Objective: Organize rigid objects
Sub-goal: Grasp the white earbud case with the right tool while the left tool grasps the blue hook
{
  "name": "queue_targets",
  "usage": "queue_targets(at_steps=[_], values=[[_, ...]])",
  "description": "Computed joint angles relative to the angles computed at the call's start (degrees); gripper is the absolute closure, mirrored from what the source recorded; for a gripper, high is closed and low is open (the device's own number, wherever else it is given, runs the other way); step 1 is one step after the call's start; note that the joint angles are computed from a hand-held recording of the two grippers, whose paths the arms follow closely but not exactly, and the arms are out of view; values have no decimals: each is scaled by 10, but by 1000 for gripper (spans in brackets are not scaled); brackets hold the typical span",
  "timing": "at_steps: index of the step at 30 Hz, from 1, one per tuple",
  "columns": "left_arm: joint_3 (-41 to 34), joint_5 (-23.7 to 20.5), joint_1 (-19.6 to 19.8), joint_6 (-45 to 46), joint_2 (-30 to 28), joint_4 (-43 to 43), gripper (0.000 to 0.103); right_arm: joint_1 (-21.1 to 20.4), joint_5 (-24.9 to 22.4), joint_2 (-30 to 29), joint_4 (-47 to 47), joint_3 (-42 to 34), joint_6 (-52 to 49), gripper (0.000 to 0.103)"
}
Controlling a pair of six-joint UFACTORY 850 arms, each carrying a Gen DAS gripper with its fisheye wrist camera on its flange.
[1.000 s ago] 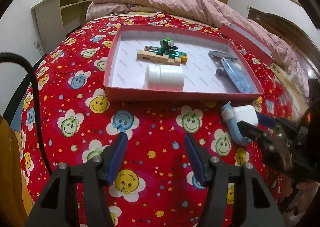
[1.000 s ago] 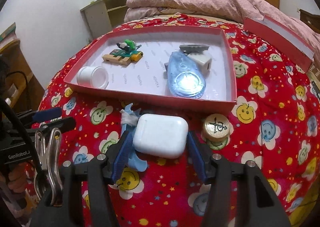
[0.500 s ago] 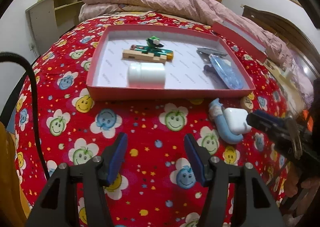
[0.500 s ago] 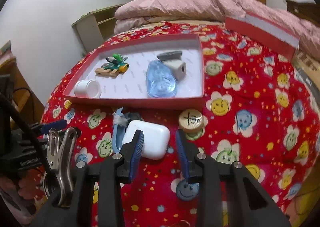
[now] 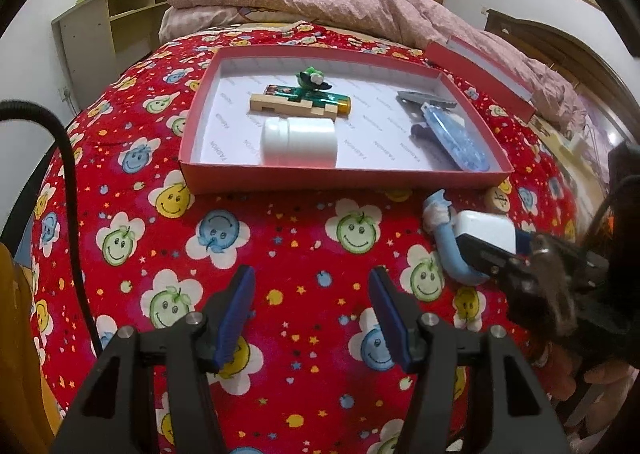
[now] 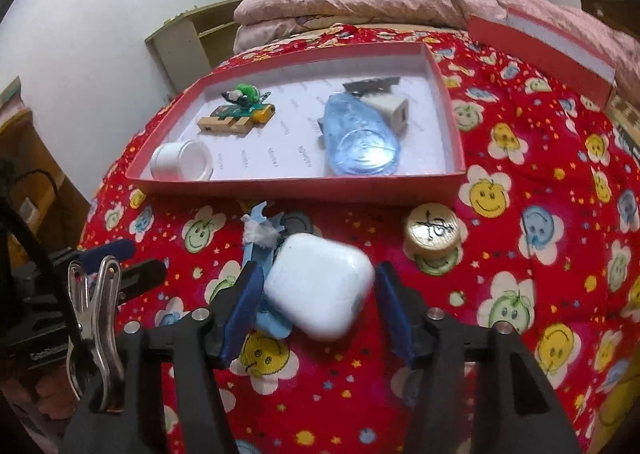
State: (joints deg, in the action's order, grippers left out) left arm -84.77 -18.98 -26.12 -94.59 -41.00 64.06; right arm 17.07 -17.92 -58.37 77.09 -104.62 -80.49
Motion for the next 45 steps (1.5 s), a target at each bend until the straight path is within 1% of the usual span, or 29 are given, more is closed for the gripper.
queue_targets(at_steps=[1,3,6,8,10,12,15,18,22,27,29,30,32,33,36,40,42,44,45], values=[[0,0,0,0,0,-1,41,2,11,2,12,3,-15,46],[2,6,1,0,1,-4,41,1,10,3,28,7,-27,46],[-3,12,5,22,-2,-31,41,-3,9,12,60,19,-55,46],[-10,13,5,38,-5,-47,41,-9,14,26,112,38,-104,46],[-19,13,4,60,-9,-67,41,-14,17,36,139,53,-129,46],[-26,17,2,64,-12,-68,41,-21,22,47,155,69,-143,46],[-39,21,-3,80,-17,-78,41,-31,27,68,193,105,-190,46],[-65,24,-9,130,-30,-115,41,-37,24,83,208,136,-216,46],[-110,12,-18,191,-57,-160,41,-45,10,92,202,164,-211,46],[-166,-10,-25,268,-95,-232,43,-43,7,96,265,186,-276,46],[-188,-25,-28,290,-111,-251,49,-41,6,99,294,193,-311,46],[-199,-31,-29,301,-119,-261,50,-40,4,99,300,195,-319,46],[-214,-51,-35,290,-131,-237,53,-39,1,101,340,203,-362,45],[-218,-60,-39,275,-134,-213,54,-40,-1,101,345,205,-368,45],[-227,-74,-42,274,-141,-197,56,-40,-3,103,356,209,-382,45],[-238,-90,-44,271,-148,-186,63,-41,-6,104,355,212,-383,45],[-237,-94,-46,252,-149,-169,67,-42,-8,105,338,213,-367,45],[-237,-102,-46,239,-148,-161,79,-44,-10,106,325,214,-355,45],[-229,-97,-45,233,-143,-159,82,-44,-12,107,325,215,-355,45]])
